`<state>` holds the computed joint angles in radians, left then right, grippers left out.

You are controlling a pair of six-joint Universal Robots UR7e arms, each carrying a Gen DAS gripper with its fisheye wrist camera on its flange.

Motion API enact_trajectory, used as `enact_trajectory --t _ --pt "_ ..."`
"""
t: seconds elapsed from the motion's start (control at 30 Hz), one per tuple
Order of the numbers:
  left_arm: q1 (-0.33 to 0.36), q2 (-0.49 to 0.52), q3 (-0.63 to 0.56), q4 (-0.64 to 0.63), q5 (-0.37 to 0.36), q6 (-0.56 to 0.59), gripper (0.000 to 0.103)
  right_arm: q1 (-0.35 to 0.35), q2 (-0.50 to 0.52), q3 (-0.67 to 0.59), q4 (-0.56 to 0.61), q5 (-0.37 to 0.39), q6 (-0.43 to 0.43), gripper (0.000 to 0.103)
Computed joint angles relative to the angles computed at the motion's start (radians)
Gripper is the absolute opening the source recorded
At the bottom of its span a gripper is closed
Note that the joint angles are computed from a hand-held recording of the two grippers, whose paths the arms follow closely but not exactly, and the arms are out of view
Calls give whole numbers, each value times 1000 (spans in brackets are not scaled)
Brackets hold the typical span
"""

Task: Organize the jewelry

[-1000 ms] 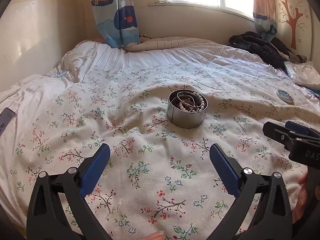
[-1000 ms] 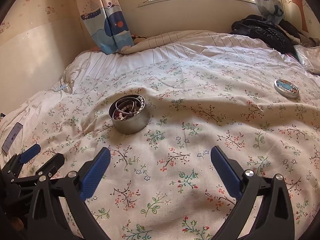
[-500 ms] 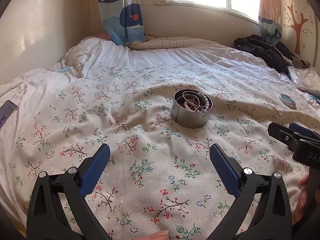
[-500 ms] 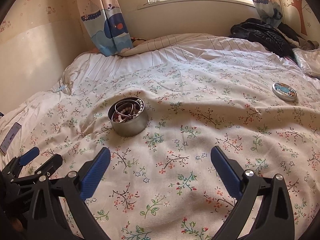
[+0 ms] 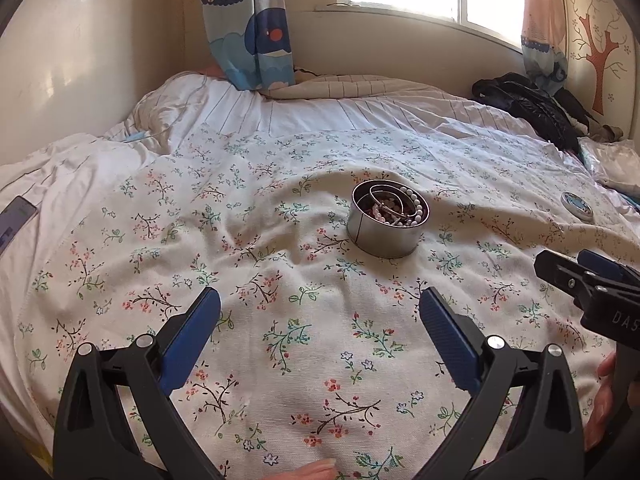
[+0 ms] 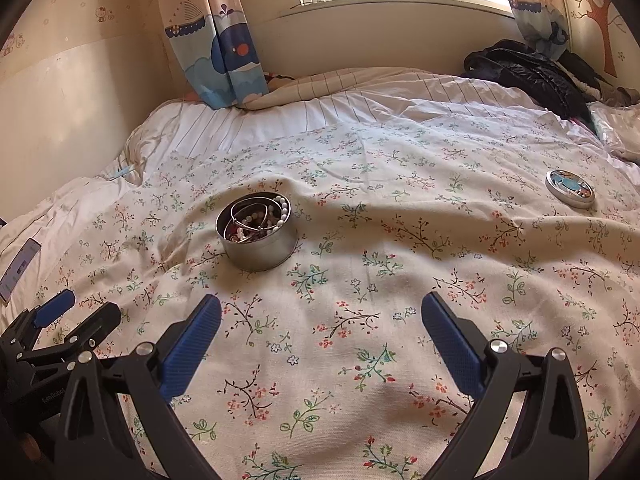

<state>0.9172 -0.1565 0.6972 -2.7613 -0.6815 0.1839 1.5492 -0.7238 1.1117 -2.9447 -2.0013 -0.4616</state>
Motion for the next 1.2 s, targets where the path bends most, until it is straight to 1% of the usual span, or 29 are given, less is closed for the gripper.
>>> enact_trajectory --t 1.2 --pt "-2 5 -8 4 12 -1 96 0 3 -4 3 0 -4 96"
